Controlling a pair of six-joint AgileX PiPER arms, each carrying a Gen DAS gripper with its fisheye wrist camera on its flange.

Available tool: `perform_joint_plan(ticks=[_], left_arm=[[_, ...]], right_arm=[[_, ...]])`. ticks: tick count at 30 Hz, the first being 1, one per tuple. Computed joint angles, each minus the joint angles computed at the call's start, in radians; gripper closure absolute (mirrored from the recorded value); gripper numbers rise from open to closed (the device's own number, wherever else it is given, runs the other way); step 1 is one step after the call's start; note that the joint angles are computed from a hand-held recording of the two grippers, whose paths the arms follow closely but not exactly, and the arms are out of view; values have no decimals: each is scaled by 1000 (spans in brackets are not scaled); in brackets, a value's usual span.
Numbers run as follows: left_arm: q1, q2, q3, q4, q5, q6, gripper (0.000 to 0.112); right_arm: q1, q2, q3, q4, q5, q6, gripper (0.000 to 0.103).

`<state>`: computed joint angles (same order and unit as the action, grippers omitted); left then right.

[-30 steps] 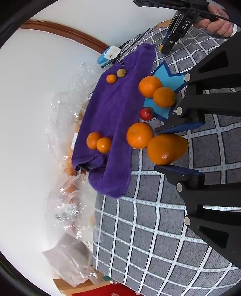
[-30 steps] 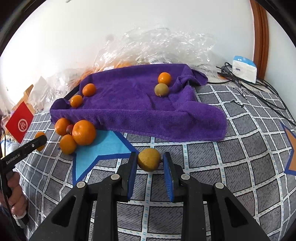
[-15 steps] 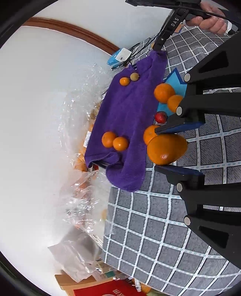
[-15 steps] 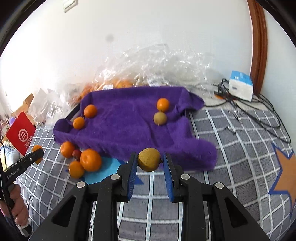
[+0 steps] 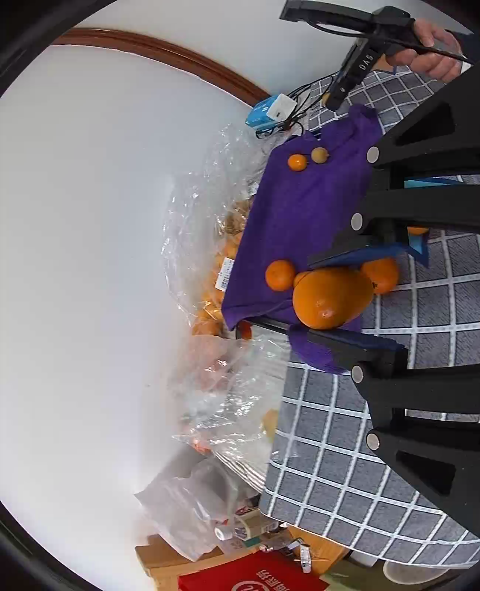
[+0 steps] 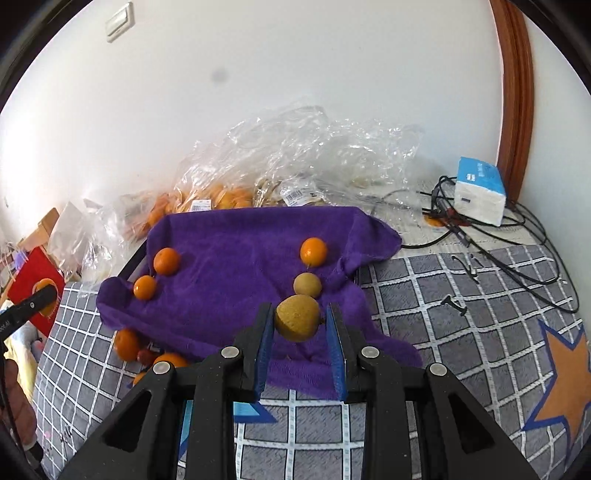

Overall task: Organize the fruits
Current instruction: 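Lift and carry both held fruits over the purple towel, then lower both fruits onto the purple towel and open both tools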

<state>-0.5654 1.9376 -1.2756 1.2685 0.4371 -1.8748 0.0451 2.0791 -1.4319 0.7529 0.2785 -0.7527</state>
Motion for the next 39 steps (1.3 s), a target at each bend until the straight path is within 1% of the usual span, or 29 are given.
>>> perform_joint_plan(ticks=[1,3,5,8,12,15,16,17,18,19,21,23,24,26,27,29,30,31,34,35,37,39], left_arm=[[1,4,-9,16,0,-13,81],[6,17,-38,-2,-2,15,81],[13,37,-73,-39,-9,59,81],[25,73,-128,-130,-19,156,81],[56,135,-212,-288,-71,316,81],[63,198,-302,-418,-62,459,81],[64,219,-332,-459,-58,505,81],[66,241,-365,-510,-53,559,81],[69,269,-406,-578,-44,630,81],[67,296,-449,-618,-19,673,81],[68,362,-554,-715,19,786,81],[68,414,-640,-773,60,854,81],[68,455,-713,-819,103,905,81],[70,540,-859,-897,189,985,81],[72,566,-903,-921,213,1009,81],[72,633,-1027,-961,296,1054,81],[69,682,-1117,-969,360,1071,81],[67,711,-1167,-969,388,1079,81],[69,767,-1256,-1001,432,1111,81],[69,773,-1262,-998,434,1109,81],[66,805,-1320,-990,474,1107,81],[69,800,-1308,-1007,467,1118,80]], right_arm=[[-1,12,-20,-20,11,20,75],[3,34,-54,-78,15,77,75],[3,57,-88,-109,29,111,75],[3,108,-157,-141,66,151,75],[14,193,-267,-264,117,273,75],[25,245,-321,-353,119,351,75],[25,254,-329,-361,122,357,75],[21,271,-349,-350,143,344,75],[18,279,-357,-340,152,336,75],[16,287,-363,-334,156,335,75],[20,288,-354,-324,137,318,75],[31,285,-347,-369,121,343,75],[32,288,-348,-359,123,321,75],[38,287,-339,-389,110,333,74],[38,284,-335,-392,108,332,74],[29,276,-327,-340,114,286,67],[22,270,-317,-285,112,236,63],[18,265,-307,-245,111,199,60],[14,263,-306,-237,116,191,59],[15,263,-305,-242,116,194,59],[18,264,-308,-252,113,204,59],[20,262,-299,-248,101,196,59]])
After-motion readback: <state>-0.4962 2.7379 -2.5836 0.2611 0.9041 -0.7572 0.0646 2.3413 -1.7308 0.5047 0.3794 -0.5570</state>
